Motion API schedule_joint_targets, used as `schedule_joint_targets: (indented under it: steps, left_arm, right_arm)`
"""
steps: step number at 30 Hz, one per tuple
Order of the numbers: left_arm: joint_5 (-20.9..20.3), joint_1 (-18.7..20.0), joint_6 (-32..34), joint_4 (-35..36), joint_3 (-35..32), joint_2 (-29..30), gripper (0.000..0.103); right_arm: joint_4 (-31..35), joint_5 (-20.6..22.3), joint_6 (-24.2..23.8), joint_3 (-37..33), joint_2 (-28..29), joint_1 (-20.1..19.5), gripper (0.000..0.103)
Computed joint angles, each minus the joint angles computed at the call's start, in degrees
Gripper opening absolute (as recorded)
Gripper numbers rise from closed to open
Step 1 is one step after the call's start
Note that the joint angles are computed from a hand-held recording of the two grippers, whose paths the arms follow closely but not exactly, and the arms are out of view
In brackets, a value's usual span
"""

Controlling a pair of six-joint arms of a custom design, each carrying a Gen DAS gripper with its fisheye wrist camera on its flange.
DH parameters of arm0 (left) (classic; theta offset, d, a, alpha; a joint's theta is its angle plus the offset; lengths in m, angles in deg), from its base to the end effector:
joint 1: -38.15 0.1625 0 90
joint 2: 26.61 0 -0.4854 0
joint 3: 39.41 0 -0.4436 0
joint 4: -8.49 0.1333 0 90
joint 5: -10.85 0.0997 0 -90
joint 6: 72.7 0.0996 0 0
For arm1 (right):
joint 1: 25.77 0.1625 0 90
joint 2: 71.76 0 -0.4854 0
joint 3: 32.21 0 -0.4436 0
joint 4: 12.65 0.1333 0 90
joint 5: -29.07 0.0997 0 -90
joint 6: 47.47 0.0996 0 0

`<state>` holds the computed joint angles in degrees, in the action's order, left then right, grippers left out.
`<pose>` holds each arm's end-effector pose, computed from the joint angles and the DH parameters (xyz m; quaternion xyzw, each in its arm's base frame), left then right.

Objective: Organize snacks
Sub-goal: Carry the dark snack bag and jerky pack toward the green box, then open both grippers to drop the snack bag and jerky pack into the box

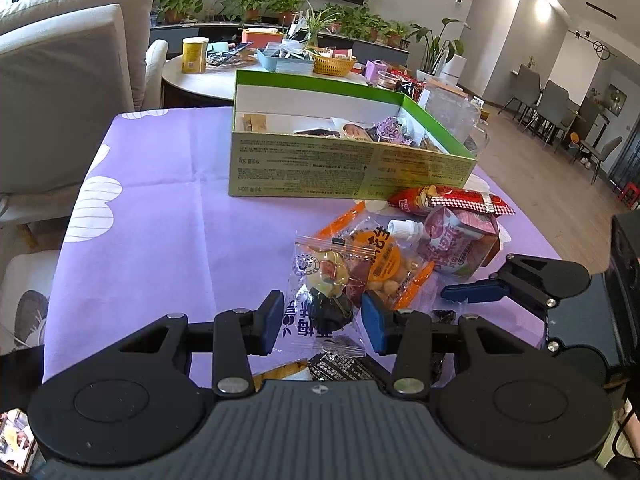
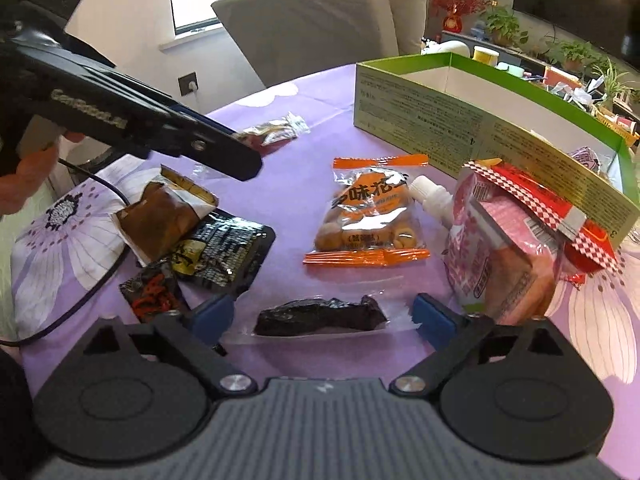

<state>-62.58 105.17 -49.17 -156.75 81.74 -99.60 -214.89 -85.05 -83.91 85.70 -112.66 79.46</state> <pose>-0.0737 -0.5880 0.2566 0.3488 0.8972 -0.2310 0.1412 0.2471 -0.5551 0.0313 0.3493 -0.8665 0.2542 0.2502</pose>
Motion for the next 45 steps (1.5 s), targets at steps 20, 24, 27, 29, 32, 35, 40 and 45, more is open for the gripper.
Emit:
schedule_joint_targets:
  steps: [20, 24, 27, 29, 32, 35, 40, 45]
  left_arm:
    - [-0.87, -1.54, 1.3, -2.91, -1.8, 1.21, 0.04]
    - [-1.31, -1.98, 1.12, -4.26, -3.36, 2.6, 0.04]
    - [-1.28, -2.26, 0.92, -5.4, -4.97, 4.17, 0.04]
    - [-1.44, -2.36, 1.02, -5.86, -6.52, 5.47, 0.04]
    - [-1.62, -2.35, 0.47, -5.63, -9.47, 7.7, 0.04]
    - [-1.0, -2.29, -0.63, -5.68, -12.31, 10.11, 0.04]
    - [0.03, -1.6, -2.14, -4.7, -17.25, 14.45, 0.04]
    - [1.38, -0.91, -1.46, -3.53, -21.93, 18.74, 0.041]
  right_arm:
    - [-18.32, 3.96, 2.02, 2.78, -2.08, 1.57, 0.069]
    - [-23.44, 2.74, 1.29, 0.28, -1.13, 1.61, 0.069]
    - [-25.49, 1.76, 2.53, -2.1, -0.45, 1.38, 0.069]
    - [-26.45, 1.14, 2.83, -3.61, 0.01, 1.23, 0.069]
    - [-26.49, 0.87, 2.72, -6.07, 0.65, 0.85, 0.069]
    - [-25.64, 1.04, 3.17, -8.34, 1.2, 0.17, 0.069]
    - [-23.57, 1.19, 5.82, -11.15, 1.77, -1.35, 0.069]
    - [-20.82, 0.98, 7.9, -13.78, 2.52, -2.85, 0.069]
